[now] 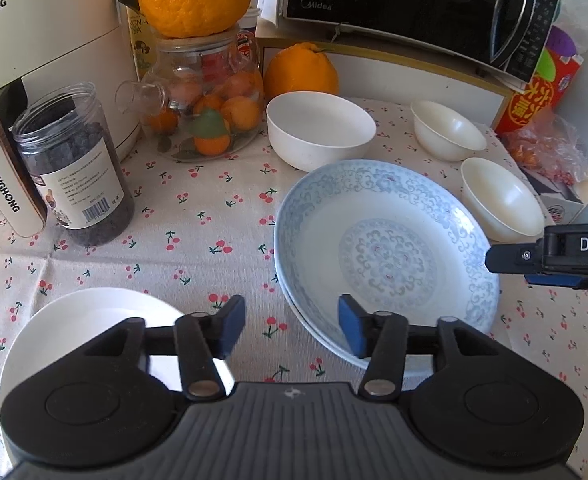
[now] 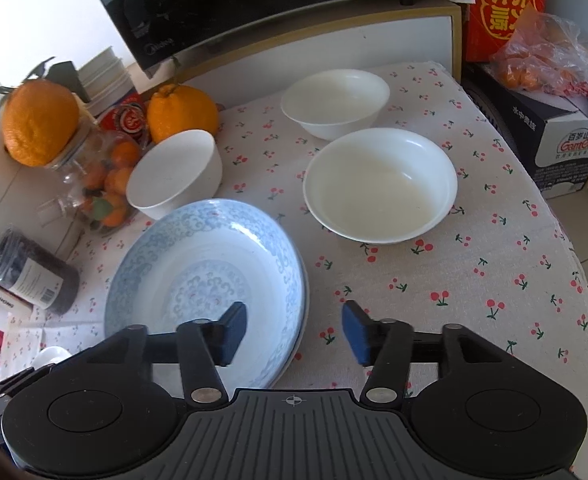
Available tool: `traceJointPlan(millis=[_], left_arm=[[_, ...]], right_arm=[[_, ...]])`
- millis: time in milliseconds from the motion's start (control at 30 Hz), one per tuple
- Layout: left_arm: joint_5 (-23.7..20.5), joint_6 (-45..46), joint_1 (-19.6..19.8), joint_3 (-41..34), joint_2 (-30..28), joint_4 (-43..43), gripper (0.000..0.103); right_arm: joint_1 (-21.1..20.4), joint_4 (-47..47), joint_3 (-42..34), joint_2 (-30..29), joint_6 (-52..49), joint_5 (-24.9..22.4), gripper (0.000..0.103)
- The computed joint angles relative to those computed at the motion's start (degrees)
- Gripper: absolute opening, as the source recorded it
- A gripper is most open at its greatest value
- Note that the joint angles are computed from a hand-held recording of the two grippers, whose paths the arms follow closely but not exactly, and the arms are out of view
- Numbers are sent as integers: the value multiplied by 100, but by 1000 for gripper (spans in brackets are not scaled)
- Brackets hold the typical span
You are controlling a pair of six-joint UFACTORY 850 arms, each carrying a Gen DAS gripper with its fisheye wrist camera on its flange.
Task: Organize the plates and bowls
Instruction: 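Open both grippers to release the stacked blue plate, then grasp the rim of the white flower-print plate with both grippers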
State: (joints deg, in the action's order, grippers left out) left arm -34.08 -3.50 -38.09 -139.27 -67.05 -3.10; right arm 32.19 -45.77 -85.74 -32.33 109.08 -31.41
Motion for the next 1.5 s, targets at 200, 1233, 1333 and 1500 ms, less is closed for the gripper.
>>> traceJointPlan(millis=[200,1233,1333,1500], left_arm=[[320,390,78,801,495,-398,70],[1274,873,662,3050,1871,-310,103],[1182,665,750,3036,1846,-14,103],[950,584,880,2986,1784,88,102]], right_arm=[[116,-146,53,98,30,-3,75],[636,293,-1049,-564,-689,614,88],[683,639,-1294,-734,-1106,589,88],[714,1263,-1681,-1012,-1736,597,88]])
